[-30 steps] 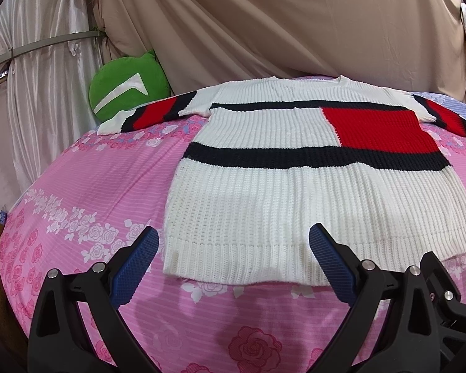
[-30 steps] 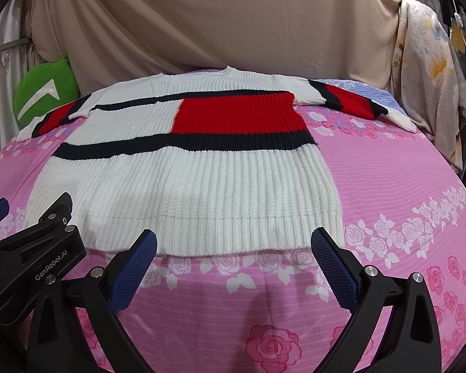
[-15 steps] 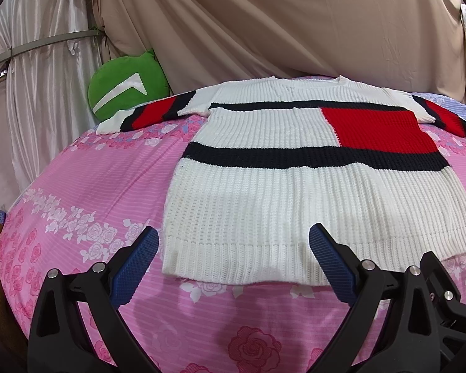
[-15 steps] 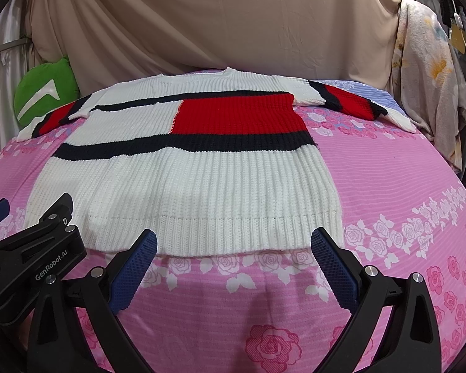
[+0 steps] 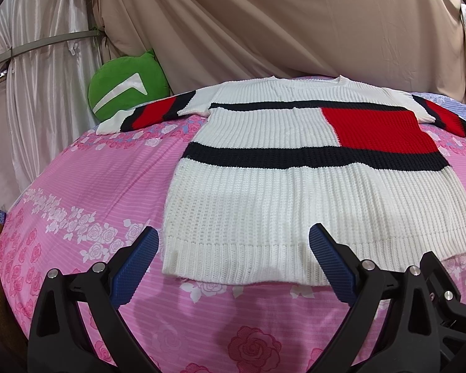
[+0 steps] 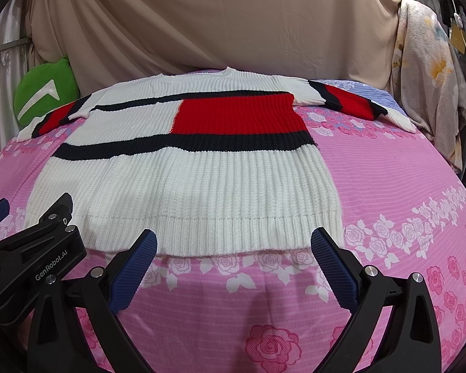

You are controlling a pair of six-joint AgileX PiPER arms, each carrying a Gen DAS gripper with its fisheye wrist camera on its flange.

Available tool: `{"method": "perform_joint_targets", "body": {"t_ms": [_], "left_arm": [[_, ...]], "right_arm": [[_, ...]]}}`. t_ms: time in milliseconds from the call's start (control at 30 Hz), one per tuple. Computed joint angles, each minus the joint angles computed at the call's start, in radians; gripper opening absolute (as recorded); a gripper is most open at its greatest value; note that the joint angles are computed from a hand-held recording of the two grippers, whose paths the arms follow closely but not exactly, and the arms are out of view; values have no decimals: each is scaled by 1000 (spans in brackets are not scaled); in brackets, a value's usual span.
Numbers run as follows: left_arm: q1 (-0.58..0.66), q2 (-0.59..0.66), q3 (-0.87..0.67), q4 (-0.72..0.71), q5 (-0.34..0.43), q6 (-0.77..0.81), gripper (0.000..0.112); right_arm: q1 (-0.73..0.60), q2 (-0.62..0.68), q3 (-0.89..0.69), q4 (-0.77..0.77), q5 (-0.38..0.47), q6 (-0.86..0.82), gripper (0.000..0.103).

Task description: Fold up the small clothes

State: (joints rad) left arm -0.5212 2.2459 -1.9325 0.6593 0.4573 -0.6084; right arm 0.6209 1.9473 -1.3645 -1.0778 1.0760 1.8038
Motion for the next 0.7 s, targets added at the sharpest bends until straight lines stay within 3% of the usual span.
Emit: {"method": "perform_joint_targets", "body": {"t_ms": [433,467,600,700], "left_arm": [[7,6,-12,-42,5,44,95],[11,8,-17,-71,5,68,95],[54,-1,-34,-329,1,279,95],[75,22,-126,-397,58,348,95]], "right_arm": [[-7,-2,6,7,-15,-1,98],[-13,-12,18,10,-38,-2,98],[-96,-160,187,-20,-268,59,96],[-208,-302,315,-64,-336,99,96]]}}
